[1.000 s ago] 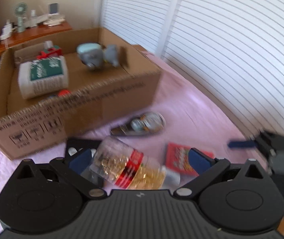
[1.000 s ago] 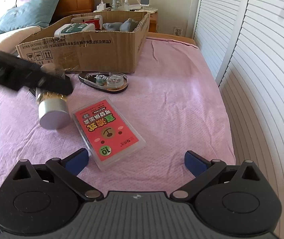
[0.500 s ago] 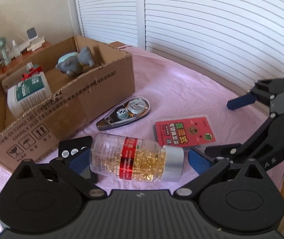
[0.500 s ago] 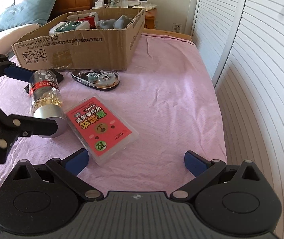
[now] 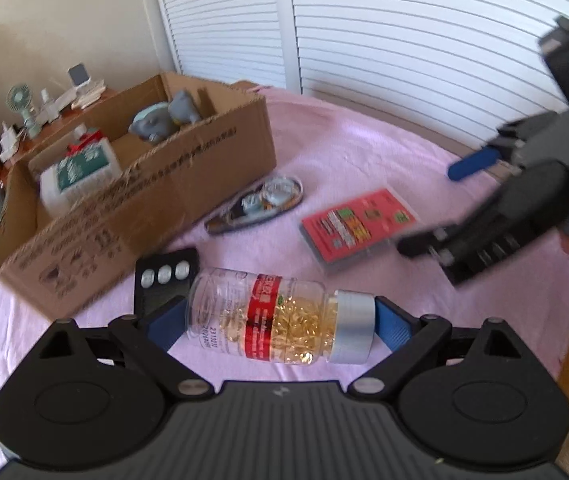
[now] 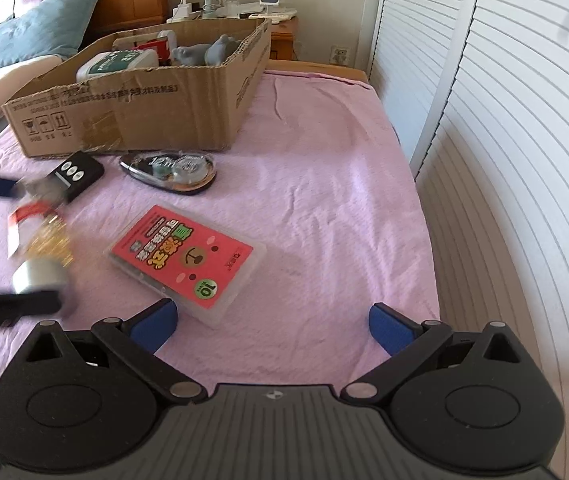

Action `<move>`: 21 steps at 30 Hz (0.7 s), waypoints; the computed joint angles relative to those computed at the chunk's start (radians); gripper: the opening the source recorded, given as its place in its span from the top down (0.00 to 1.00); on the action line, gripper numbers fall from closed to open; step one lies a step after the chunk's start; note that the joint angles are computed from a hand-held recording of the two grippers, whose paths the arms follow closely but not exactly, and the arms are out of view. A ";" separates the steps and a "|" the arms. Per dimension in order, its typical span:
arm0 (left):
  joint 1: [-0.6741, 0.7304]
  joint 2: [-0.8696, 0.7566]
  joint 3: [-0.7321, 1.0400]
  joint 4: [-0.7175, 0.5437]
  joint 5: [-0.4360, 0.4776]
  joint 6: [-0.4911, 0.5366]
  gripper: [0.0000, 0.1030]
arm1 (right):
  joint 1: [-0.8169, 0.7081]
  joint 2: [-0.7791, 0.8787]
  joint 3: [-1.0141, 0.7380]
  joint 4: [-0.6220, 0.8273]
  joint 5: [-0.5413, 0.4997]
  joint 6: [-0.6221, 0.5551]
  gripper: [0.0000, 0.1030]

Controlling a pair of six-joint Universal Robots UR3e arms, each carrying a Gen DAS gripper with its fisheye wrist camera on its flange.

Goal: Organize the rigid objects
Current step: 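Lift the capsule bottle with the left gripper while the right grasps the pink card box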

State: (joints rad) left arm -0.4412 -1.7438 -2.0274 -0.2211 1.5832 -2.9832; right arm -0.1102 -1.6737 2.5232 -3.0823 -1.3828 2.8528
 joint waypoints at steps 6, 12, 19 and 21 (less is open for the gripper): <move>0.027 0.134 -0.108 -0.066 -0.005 -0.100 0.07 | 0.052 0.065 -0.070 0.002 -0.059 0.054 0.00; 0.027 0.125 -0.144 0.000 0.007 -0.029 0.06 | 0.073 0.039 -0.076 0.047 -0.071 0.033 0.00; 0.052 0.093 -0.146 0.058 -0.031 -0.081 0.09 | 0.057 -0.011 -0.054 0.100 0.004 0.001 0.00; 0.048 0.104 -0.153 0.050 0.009 -0.115 0.09 | 0.049 -0.016 -0.056 0.120 0.047 -0.012 0.00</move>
